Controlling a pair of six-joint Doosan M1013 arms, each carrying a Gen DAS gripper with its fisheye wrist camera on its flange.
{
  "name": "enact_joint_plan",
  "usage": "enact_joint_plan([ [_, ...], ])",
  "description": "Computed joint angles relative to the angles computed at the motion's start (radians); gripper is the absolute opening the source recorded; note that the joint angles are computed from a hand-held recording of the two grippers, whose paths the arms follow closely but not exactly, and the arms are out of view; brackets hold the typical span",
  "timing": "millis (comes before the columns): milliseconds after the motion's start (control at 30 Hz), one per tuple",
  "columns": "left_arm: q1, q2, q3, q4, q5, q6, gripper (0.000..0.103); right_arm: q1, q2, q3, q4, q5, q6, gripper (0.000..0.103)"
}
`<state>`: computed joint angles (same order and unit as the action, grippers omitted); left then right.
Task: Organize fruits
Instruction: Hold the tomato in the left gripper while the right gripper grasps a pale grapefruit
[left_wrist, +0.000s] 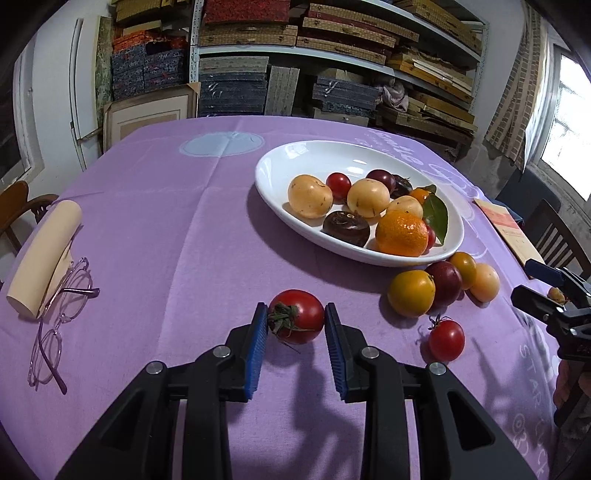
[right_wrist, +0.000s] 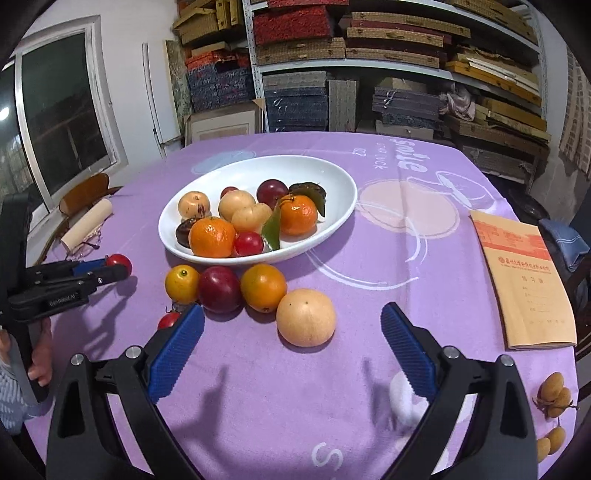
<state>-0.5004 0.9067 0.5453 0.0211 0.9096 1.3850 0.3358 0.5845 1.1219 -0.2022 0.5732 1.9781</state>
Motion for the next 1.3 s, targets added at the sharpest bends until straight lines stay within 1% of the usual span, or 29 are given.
enact_joint_plan([
  [33, -0.001, 0.001, -0.001, -0.002, 0.005, 0.010, 0.031, 0.002, 0.005, -0.006, -0.013, 0.014, 0.005, 0.095],
  [67, -0.003, 0.001, -0.002, -0.002, 0.008, 0.018, 0.031, 0.002, 0.009, -0.011, -0.021, 0.025, 0.007, 0.092],
  [100, -0.004, 0.001, 0.000, -0.005, 0.010, 0.028, 0.031, 0.003, 0.014, -0.017, -0.027, 0.036, 0.006, 0.087],
  [133, -0.005, 0.000, 0.002, -0.011, 0.009, 0.038, 0.031, 0.003, 0.020, -0.025, -0.021, 0.049, -0.007, 0.084],
  [167, -0.005, -0.002, 0.004, -0.019, 0.008, 0.045, 0.032, 0.002, 0.025, -0.032, -0.014, 0.062, -0.018, 0.078],
  [233, -0.004, -0.004, 0.008, -0.034, 0.006, 0.056, 0.032, 0.001, 0.039, -0.050, -0.003, 0.094, -0.041, 0.071],
  [300, -0.003, -0.003, 0.008, -0.046, 0.009, 0.062, 0.032, 0.002, 0.051, -0.068, -0.006, 0.125, -0.049, 0.071],
  [400, -0.003, -0.002, 0.005, -0.058, 0.012, 0.072, 0.032, 0.001, 0.061, -0.080, -0.008, 0.131, -0.059, 0.071],
  [433, -0.004, -0.002, 0.005, -0.058, 0.013, 0.073, 0.032, 0.001, 0.064, -0.084, -0.007, 0.136, -0.061, 0.070],
  [467, -0.004, -0.004, 0.008, -0.061, 0.012, 0.075, 0.032, 0.000, 0.069, -0.093, 0.001, 0.145, -0.069, 0.065],
  [500, -0.004, -0.004, 0.009, -0.065, 0.013, 0.078, 0.032, -0.003, 0.074, -0.101, 0.018, 0.155, -0.080, 0.058],
  [567, -0.004, -0.003, 0.006, -0.066, 0.016, 0.079, 0.032, -0.005, 0.082, -0.114, 0.034, 0.172, -0.090, 0.051],
  [800, -0.004, -0.001, 0.004, -0.067, 0.019, 0.078, 0.032, -0.003, 0.099, -0.139, 0.015, 0.194, -0.081, 0.049],
  [867, -0.005, 0.001, 0.000, -0.066, 0.022, 0.077, 0.032, -0.005, 0.098, -0.137, 0.016, 0.188, -0.073, 0.045],
  [933, -0.004, 0.002, -0.001, -0.064, 0.023, 0.074, 0.032, -0.010, 0.095, -0.130, 0.041, 0.179, -0.079, 0.044],
  [1033, -0.003, 0.002, -0.001, -0.061, 0.021, 0.067, 0.032, -0.010, 0.090, -0.123, 0.033, 0.172, -0.067, 0.044],
  [1167, -0.002, -0.001, 0.004, -0.060, 0.013, 0.058, 0.032, -0.017, 0.060, -0.079, 0.042, 0.106, -0.028, 0.044],
  [1300, 0.002, 0.008, -0.016, -0.067, 0.018, 0.048, 0.032, -0.026, 0.027, -0.035, 0.043, 0.031, 0.028, 0.044],
])
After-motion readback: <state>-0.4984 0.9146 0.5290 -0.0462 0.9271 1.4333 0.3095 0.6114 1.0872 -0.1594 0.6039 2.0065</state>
